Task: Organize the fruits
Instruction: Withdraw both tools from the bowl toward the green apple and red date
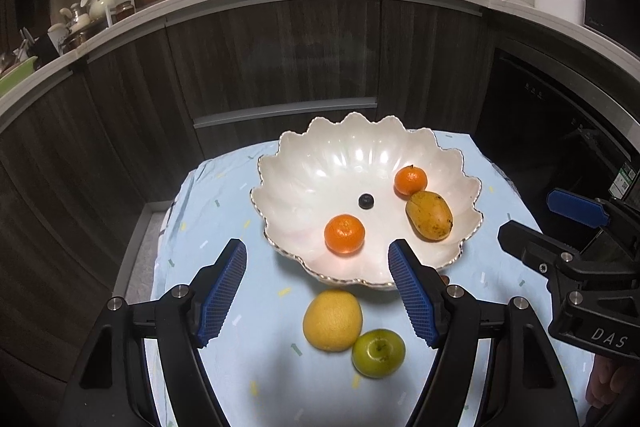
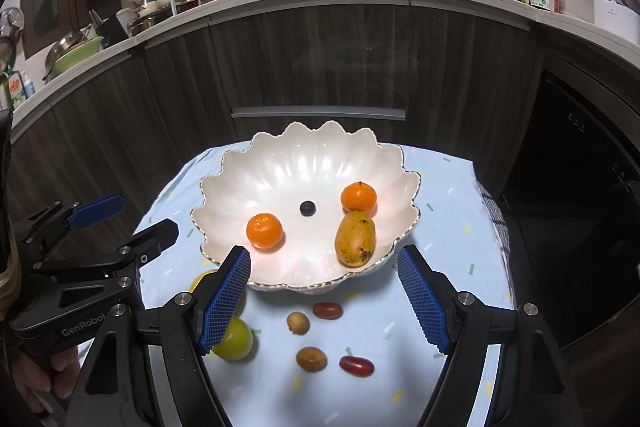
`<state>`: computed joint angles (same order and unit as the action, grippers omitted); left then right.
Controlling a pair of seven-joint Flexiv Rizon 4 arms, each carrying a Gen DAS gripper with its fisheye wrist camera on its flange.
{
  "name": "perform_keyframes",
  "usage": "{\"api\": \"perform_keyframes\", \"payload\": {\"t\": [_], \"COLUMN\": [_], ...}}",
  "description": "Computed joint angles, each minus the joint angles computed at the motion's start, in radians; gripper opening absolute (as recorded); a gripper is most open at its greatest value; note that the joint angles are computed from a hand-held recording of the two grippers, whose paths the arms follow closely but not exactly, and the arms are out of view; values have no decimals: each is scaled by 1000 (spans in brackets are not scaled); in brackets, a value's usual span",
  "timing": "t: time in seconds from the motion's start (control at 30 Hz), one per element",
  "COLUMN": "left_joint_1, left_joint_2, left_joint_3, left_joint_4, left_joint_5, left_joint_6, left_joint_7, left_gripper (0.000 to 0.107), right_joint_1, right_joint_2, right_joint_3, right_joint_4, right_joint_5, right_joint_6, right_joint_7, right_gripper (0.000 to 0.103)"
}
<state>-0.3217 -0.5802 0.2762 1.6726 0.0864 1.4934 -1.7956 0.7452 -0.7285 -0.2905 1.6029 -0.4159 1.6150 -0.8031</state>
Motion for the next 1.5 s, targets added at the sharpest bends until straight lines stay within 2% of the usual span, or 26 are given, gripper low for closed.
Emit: {"api": "perform_keyframes", "payload": {"t": [0.3,0.5,0.7,1.03,1.5], "left_joint_1": [-76,-105,-125,-147,-152], "left_joint_2": [9,7,2,-18,-54], "left_joint_3": [67,83,95,108,104], "left_joint_4": [24,31,37,23,19], "left_joint_5": [49,89,122,175,194], "left_joint_6": [-21,-25,-28,-52,-55], "left_joint_7": [-101,-160,-207,-269,-329], "left_gripper": [73,76,76,81,82], "right_joint_1": [29,57,61,50,-15], "right_joint_2": [22,36,36,23,-14], "right_joint_3": [-43,-79,-81,-64,23], "right_joint_4": [71,125,146,166,152], "right_joint_5": [18,45,77,123,141], "right_joint_6": [38,58,67,79,60], "right_joint_7": [-27,-56,-89,-143,-156], "right_gripper": [77,77,77,77,77]}}
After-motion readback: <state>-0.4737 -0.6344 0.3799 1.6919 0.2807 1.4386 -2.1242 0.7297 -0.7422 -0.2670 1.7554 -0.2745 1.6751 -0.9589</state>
